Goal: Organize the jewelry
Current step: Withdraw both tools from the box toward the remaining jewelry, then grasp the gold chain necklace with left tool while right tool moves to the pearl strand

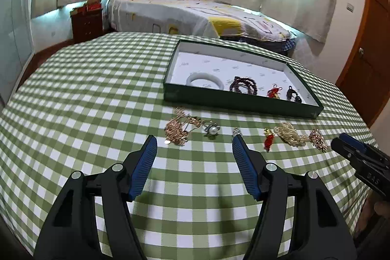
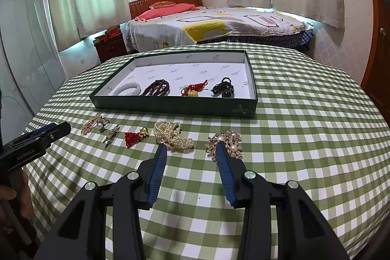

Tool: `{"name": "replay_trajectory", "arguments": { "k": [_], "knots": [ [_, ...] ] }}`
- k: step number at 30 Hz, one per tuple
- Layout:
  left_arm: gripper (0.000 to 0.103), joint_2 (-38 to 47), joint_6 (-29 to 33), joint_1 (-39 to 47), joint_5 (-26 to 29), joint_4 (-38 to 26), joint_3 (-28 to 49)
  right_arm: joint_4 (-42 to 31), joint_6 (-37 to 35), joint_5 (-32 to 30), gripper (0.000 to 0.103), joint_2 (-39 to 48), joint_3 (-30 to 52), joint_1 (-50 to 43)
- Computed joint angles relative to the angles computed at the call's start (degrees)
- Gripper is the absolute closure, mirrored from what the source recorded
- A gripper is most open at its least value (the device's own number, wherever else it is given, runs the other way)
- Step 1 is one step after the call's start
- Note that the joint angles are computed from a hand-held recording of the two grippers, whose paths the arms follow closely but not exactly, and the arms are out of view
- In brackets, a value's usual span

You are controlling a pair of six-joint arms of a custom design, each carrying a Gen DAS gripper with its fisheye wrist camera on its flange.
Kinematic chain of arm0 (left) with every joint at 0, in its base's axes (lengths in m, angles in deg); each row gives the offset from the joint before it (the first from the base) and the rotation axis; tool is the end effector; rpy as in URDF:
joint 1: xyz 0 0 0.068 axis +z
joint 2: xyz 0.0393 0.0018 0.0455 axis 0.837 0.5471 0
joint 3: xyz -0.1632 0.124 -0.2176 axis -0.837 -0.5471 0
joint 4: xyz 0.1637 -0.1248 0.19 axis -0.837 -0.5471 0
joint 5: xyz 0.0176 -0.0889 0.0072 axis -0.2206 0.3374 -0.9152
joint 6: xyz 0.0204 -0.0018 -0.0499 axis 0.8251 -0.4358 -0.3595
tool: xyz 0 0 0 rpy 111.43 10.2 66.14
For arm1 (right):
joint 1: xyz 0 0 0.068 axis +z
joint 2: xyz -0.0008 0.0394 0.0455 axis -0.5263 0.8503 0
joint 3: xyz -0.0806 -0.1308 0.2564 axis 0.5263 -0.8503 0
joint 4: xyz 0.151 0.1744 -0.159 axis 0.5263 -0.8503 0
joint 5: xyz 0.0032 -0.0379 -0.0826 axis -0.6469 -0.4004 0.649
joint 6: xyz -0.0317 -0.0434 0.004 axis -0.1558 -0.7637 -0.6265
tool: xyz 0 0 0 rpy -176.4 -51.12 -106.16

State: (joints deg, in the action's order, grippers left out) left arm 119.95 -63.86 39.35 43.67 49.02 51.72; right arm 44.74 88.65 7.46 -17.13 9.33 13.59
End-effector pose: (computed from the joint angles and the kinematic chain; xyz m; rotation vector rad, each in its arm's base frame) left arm 0.2404 -0.0865 0.2060 0.5775 2.2528 -0.4591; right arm 0.1101 0.0776 0.1875 0.4828 2.2118 -0.0515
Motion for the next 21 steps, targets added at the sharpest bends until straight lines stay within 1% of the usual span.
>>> {"name": "replay_trajectory", "arguments": {
  "k": [7, 13, 15, 16, 19, 21],
  "knots": [
    [0.041, 2.9, 0.3, 0.9, -0.8, 0.3, 1.4, 0.6, 0.8, -0.3, 0.061, 0.2, -0.7, 0.0],
    [0.043, 8.3, 0.5, -0.7, -2.9, 0.9, 4.5, 2.9, -2.0, -2.8, 0.061, -0.3, -1.8, -3.5],
    [0.045, 10.2, 0.6, -1.0, -3.2, 0.4, 5.8, 3.6, -3.1, -3.8, 0.061, -0.7, -2.2, -5.0],
    [0.049, 11.8, 0.6, -1.3, -3.5, -0.3, 7.0, 3.9, -3.7, -4.3, 0.061, -1.0, -2.3, -5.8],
    [0.05, 14.9, 0.6, -1.8, -4.0, -1.6, 9.4, 5.5, -5.8, -6.2, 0.061, -1.3, -2.8, -8.5],
    [0.053, 17.1, 0.6, -1.9, -4.0, -2.6, 11.3, 6.5, -7.1, -7.3, 0.061, -1.1, -2.9, -10.1]
  ]
}}
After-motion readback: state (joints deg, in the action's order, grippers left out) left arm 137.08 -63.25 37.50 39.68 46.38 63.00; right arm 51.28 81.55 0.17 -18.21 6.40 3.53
